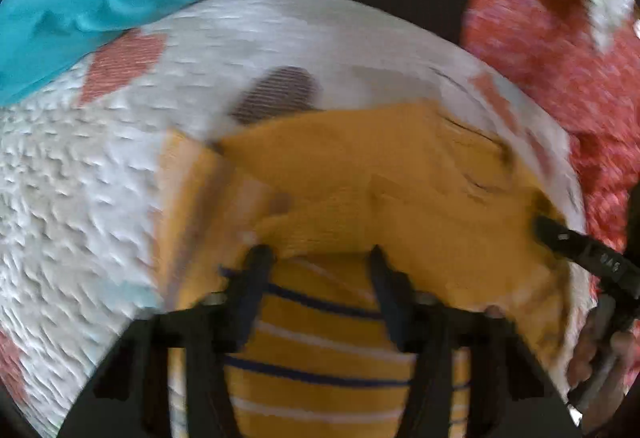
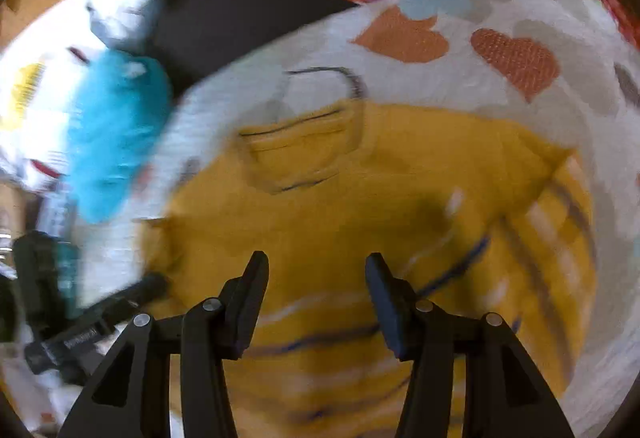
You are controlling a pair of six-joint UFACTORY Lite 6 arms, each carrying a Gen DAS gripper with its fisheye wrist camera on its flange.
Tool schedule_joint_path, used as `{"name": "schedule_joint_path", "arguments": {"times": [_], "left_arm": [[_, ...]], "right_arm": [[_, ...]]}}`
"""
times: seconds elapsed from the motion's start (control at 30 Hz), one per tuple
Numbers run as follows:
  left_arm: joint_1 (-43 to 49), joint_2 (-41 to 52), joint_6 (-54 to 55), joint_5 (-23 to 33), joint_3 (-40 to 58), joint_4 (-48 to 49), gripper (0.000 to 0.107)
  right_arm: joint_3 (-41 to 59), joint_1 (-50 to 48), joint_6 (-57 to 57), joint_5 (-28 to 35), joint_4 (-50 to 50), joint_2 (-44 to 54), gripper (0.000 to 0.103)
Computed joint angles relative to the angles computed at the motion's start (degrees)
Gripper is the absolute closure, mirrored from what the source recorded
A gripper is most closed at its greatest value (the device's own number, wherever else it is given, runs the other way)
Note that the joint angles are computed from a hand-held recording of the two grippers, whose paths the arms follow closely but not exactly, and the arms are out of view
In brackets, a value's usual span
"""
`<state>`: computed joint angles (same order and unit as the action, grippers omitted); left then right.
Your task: Fold small clothes
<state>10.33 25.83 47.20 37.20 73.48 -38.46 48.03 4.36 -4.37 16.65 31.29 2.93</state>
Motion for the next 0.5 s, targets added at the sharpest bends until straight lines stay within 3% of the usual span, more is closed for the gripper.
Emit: {"name": "schedule_joint_path", "arguments": {"times": [0.03,0.07,0.13,0.27,0.33,0.4,0.5], "left_arm": [[1.2,2.7,-1.5,1.3,3.5,0.5,0.085],[2.5,4.6,-1.9,3.0,6.5,-0.1,0.086],[3.8,5.1,-3.7,2.3,9.2,1.4,0.074],[9.8,5.4,-1.5,8.9,13.4,-3.1,0.069],[13.4,3.5,1.7,13.0,10.9,-6.0,0.055],[15.5,-0.3,4.5,14.2,5.7,-7.2,0.047],[20.3,-5.9,11.8,17.6,-4.7,-9.3,0.036]], "right_arm": [[0.7,-1.7,1.7,-0.7,-2.4,1.1,0.050],[1.4,-3.5,1.5,-0.3,-2.4,1.5,0.050],[0.8,-7.8,-2.5,0.8,1.7,-0.5,0.049],[-5.5,-15.0,-16.0,5.9,10.0,-11.5,0.046],[-10.1,-20.2,-23.8,10.0,15.5,-17.5,0.043],[-14.9,-26.2,-28.0,15.2,17.1,-23.3,0.036],[-21.6,-33.0,-32.1,22.7,17.0,-31.4,0.035]]}}
